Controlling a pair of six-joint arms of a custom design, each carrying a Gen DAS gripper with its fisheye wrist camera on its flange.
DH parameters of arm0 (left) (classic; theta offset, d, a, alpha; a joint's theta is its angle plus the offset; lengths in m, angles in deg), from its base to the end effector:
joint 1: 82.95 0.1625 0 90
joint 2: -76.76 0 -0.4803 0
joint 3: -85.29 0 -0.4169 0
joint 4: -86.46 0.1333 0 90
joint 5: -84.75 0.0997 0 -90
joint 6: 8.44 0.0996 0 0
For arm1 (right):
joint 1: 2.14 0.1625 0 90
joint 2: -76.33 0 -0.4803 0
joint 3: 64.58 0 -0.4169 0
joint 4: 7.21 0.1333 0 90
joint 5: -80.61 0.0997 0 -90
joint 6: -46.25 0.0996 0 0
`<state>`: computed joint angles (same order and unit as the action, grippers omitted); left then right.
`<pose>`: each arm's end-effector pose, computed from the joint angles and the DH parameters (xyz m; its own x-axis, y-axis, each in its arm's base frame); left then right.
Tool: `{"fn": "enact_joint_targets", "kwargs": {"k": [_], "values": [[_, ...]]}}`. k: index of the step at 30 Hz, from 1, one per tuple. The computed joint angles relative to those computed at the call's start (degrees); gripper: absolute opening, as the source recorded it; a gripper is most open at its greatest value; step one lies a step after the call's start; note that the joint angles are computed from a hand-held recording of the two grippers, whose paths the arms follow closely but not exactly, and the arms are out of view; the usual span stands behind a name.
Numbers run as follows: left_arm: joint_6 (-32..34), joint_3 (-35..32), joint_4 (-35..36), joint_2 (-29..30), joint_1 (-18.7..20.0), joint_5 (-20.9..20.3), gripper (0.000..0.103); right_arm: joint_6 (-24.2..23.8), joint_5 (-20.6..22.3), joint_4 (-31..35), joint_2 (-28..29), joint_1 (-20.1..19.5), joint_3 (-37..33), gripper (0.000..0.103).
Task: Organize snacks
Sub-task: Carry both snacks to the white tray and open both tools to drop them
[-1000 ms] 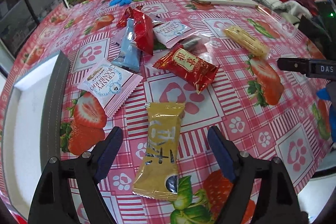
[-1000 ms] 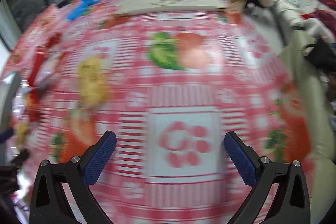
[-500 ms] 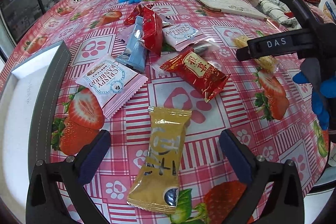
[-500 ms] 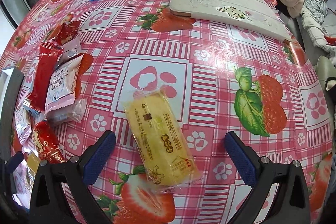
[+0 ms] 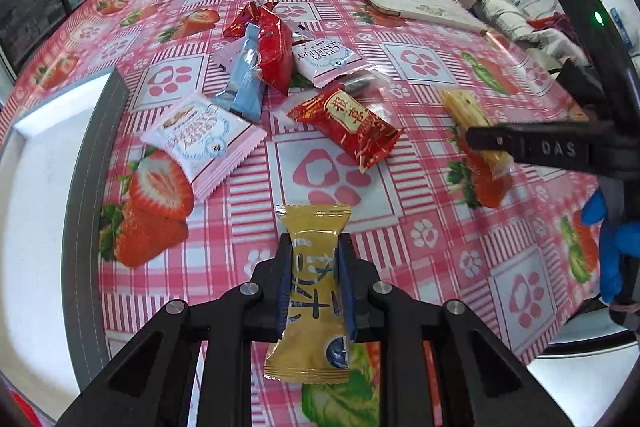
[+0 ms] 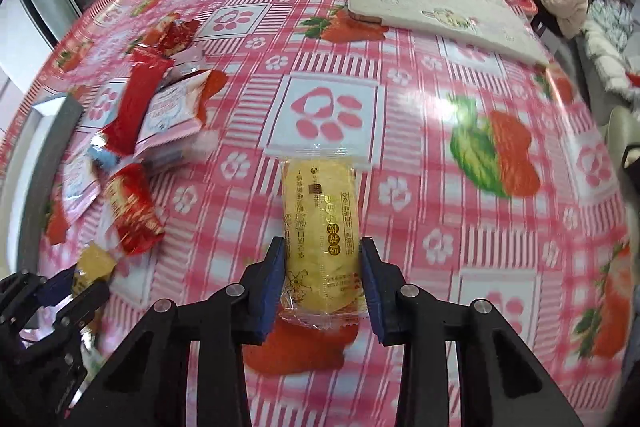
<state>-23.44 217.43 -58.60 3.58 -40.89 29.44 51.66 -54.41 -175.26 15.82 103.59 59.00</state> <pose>-0.2052 -0.4411 0.1766 -0.6960 0.4417 -0.5661 0.5804 0.8103 -0.0813 0.2068 -0.5025 0.1666 -0.7514 0.0721 0.6559 -0.1919 0.9272 -0.3218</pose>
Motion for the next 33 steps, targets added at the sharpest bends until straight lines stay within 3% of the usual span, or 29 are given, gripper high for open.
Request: {"fn": "enact_joint_targets", "kwargs": {"k": [5, 12, 24, 33], "values": [[-0.09, 1.50, 1.44, -3.38, -1.54, 1.39, 0.023, 2.37, 2.81, -2.54, -3.35, 1.27, 4.98, 0.038], [-0.99, 0.48, 4.05, -7.11, -2.25, 1.63, 0.023, 4.34, 5.82, -2.66, -4.34, 3.21, 5.64, 0.038], [-0.03, -2.98, 8.26, -13.67, -1.15, 3.96, 0.023, 1.83, 9.16, 0.18, 1.50, 8.69, -1.95, 0.038], [2.55, -6.73, 8.80, -16.95, 2.72, 10.78, 0.023, -0.91, 12.48, 4.79, 8.80, 12.01, -11.21, 0.038]]}}
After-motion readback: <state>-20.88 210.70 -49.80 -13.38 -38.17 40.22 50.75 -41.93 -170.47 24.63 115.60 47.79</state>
